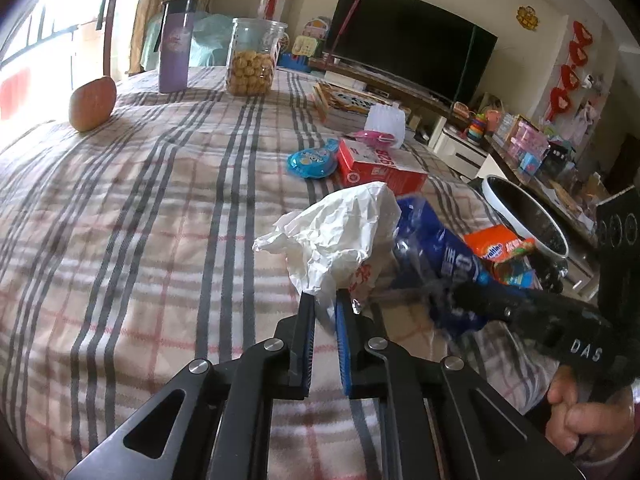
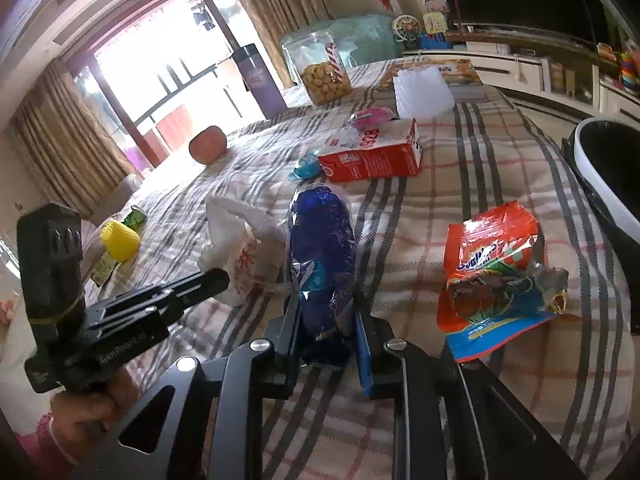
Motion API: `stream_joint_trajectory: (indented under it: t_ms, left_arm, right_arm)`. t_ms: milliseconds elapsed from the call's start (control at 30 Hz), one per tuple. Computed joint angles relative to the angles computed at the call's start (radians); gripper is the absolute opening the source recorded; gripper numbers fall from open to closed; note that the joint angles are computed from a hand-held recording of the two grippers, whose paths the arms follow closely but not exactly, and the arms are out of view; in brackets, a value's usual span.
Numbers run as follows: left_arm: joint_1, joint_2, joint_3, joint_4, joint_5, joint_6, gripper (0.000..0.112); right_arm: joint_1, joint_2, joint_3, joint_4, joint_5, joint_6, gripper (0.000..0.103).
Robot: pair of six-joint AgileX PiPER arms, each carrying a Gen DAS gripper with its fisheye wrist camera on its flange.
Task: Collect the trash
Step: 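Carry the white bag and blue bag with both tools over the trash bin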
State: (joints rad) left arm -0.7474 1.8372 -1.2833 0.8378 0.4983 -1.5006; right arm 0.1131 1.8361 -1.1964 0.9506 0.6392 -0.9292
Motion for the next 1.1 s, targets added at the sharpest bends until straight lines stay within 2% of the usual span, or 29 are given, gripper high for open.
stream_joint_trajectory:
  t_ms: [167,200,233,267,333,367,467,767,1100]
  left_arm:
    - [0.003,-0.014,0.032,0.016,-0.003,-0.025,0.008]
    - [0.002,-0.016,0.035,0.011,0.007,-0.032,0.003]
    - [-0.006,-0.008,0.029,0.017,0.057,-0.037,0.003]
    - [-0.008,-0.01,0.04,0.033,0.067,-0.057,0.003]
    - [0.025,-0.046,0.104,0.038,-0.009,-0.108,0.003]
    - [0.031,-0.051,0.11,0.032,-0.022,-0.109,0.003]
    - [0.017,-0.043,0.072,0.042,0.009,-0.094,0.003]
    - [-0.007,0.017,-0.104,0.031,0.04,0.026,0.003]
    - [0.006,0.216,-0.475,-0.211,0.075,0.403,0.003]
  right_arm:
    - [0.0,-0.006,0.0,-0.009,0.0,0.004,0.022]
    - [-0.002,-0.006,0.001,-0.009,-0.002,0.006,0.022]
    - [-0.001,-0.013,0.007,-0.019,-0.021,0.019,0.022]
    - [-0.009,-0.023,0.014,-0.019,-0.043,0.02,0.022]
    - [-0.051,-0.019,0.003,0.032,0.001,-0.003,0.022]
    - [-0.07,-0.013,-0.01,0.053,0.031,-0.01,0.022]
    - [-0.087,-0.028,-0.026,0.054,0.034,0.004,0.022]
    - [-0.204,-0.062,-0.066,0.102,0.075,-0.002,0.023]
    - [-0.359,-0.059,-0.118,0.122,0.091,0.001,0.024]
